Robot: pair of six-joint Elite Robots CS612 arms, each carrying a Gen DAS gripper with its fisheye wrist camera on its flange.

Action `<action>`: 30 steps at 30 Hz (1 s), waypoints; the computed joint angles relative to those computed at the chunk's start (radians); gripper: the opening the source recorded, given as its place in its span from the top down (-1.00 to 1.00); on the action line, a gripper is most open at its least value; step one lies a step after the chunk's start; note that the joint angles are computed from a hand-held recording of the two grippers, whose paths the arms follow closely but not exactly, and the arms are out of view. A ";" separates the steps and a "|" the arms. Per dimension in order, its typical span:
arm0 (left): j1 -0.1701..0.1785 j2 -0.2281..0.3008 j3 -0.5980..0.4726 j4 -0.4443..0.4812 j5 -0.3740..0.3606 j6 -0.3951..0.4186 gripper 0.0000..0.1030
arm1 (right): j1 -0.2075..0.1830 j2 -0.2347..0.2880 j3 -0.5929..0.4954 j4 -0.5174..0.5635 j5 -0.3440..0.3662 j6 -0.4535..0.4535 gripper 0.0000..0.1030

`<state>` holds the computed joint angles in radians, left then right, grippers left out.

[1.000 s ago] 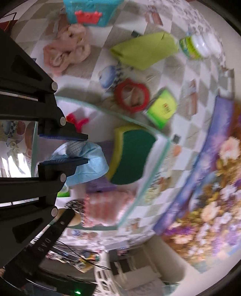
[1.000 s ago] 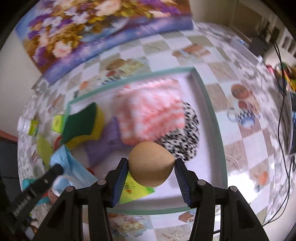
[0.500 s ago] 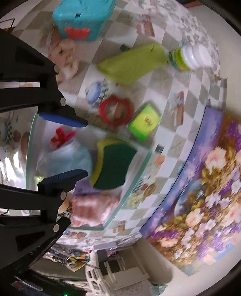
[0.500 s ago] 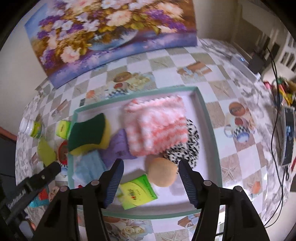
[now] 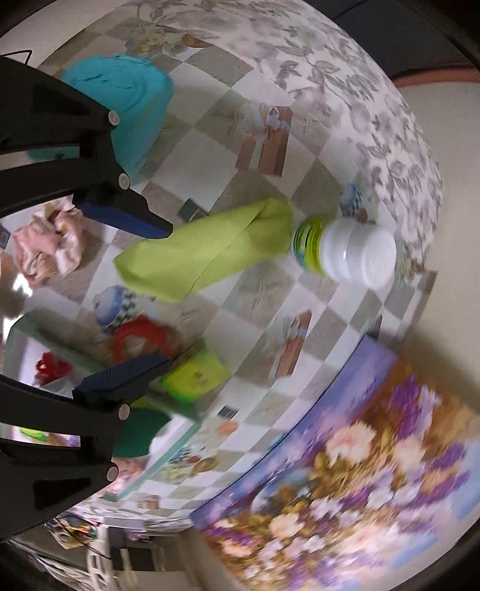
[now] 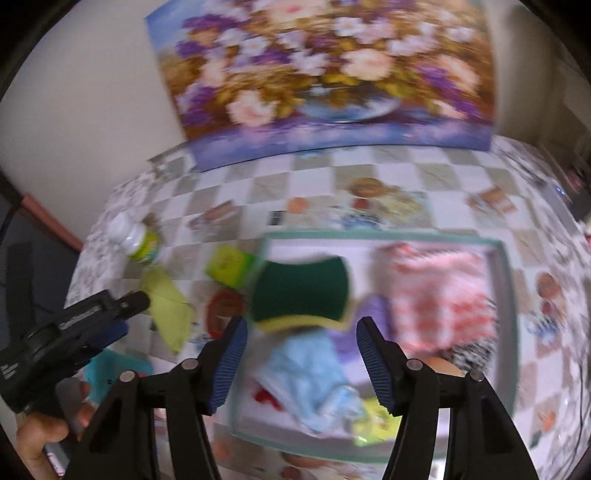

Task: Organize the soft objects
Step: 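Grasp the green cloth with the left tool while the right tool grasps the green tissue packet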

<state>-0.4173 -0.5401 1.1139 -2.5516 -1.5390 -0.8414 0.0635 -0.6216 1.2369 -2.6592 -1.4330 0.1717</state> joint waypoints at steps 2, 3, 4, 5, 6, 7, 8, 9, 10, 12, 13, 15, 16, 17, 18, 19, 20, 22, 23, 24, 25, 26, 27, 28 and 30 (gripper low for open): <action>0.009 0.013 -0.023 0.025 -0.007 -0.004 -0.29 | 0.010 0.025 -0.049 0.037 0.012 -0.030 -0.27; 0.011 0.017 -0.031 0.033 -0.009 -0.002 -0.29 | 0.014 0.036 -0.069 0.052 0.022 -0.043 -0.27; 0.015 0.024 -0.043 0.045 -0.011 -0.001 -0.29 | 0.018 0.051 -0.096 0.073 0.035 -0.060 -0.27; 0.019 0.032 -0.058 0.061 -0.012 -0.003 -0.29 | 0.022 0.066 -0.124 0.095 0.046 -0.080 -0.27; 0.022 0.039 -0.069 0.076 -0.014 -0.009 -0.29 | 0.025 0.078 -0.146 0.112 0.050 -0.096 -0.27; 0.024 0.046 -0.081 0.091 -0.017 -0.020 -0.30 | 0.031 0.097 -0.180 0.138 0.051 -0.119 -0.27; 0.027 0.054 -0.092 0.104 -0.026 -0.031 -0.30 | 0.034 0.108 -0.201 0.152 0.049 -0.135 -0.27; 0.031 0.063 -0.104 0.113 -0.044 -0.041 -0.30 | 0.038 0.125 -0.230 0.167 0.042 -0.155 -0.27; 0.036 0.072 -0.116 0.121 -0.063 -0.050 -0.30 | 0.041 0.137 -0.250 0.177 0.037 -0.169 -0.27; 0.043 0.087 -0.134 0.133 -0.078 -0.071 -0.30 | 0.048 0.164 -0.297 0.211 0.035 -0.212 -0.27; 0.046 0.091 -0.138 0.138 -0.078 -0.077 -0.30 | 0.049 0.175 -0.315 0.227 0.041 -0.228 -0.27; 0.050 0.100 -0.154 0.152 -0.070 -0.087 -0.30 | 0.052 0.199 -0.357 0.265 0.050 -0.261 -0.27; 0.049 0.103 -0.161 0.162 -0.062 -0.086 -0.30 | 0.055 0.213 -0.382 0.284 0.045 -0.283 -0.27; 0.050 0.107 -0.169 0.170 -0.056 -0.081 -0.30 | 0.058 0.223 -0.399 0.296 0.034 -0.297 -0.27; 0.050 0.112 -0.180 0.185 -0.050 -0.071 -0.30 | 0.061 0.235 -0.421 0.310 0.016 -0.310 -0.27; 0.051 0.115 -0.187 0.197 -0.050 -0.066 -0.30 | 0.063 0.246 -0.441 0.324 0.005 -0.316 -0.27; 0.053 0.119 -0.195 0.216 -0.052 -0.065 -0.30 | 0.063 0.258 -0.465 0.341 0.005 -0.322 -0.27; 0.055 0.124 -0.202 0.239 -0.055 -0.069 -0.30 | 0.061 0.281 -0.508 0.382 0.021 -0.332 -0.27; 0.057 0.128 -0.209 0.257 -0.052 -0.068 -0.30 | 0.060 0.294 -0.535 0.410 0.024 -0.341 -0.27; 0.057 0.131 -0.215 0.272 -0.049 -0.067 -0.30 | 0.062 0.307 -0.559 0.435 0.017 -0.353 -0.27; 0.058 0.133 -0.218 0.280 -0.047 -0.066 -0.30 | 0.064 0.316 -0.577 0.451 0.007 -0.367 -0.27; 0.059 0.133 -0.217 0.278 -0.048 -0.064 -0.30 | 0.065 0.322 -0.588 0.462 0.001 -0.375 -0.27; 0.059 0.135 -0.219 0.279 -0.047 -0.059 -0.30 | 0.066 0.329 -0.600 0.474 -0.003 -0.384 -0.27; 0.058 0.138 -0.225 0.281 -0.045 -0.051 -0.30 | 0.066 0.337 -0.616 0.491 -0.002 -0.393 -0.27; 0.057 0.144 -0.237 0.292 -0.044 -0.027 -0.30 | 0.067 0.354 -0.648 0.525 -0.008 -0.404 -0.27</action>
<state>-0.3607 -0.3962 0.8766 -2.2599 -1.5829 -0.8682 0.1310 -0.2675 0.5885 -2.1343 -1.4415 -0.2318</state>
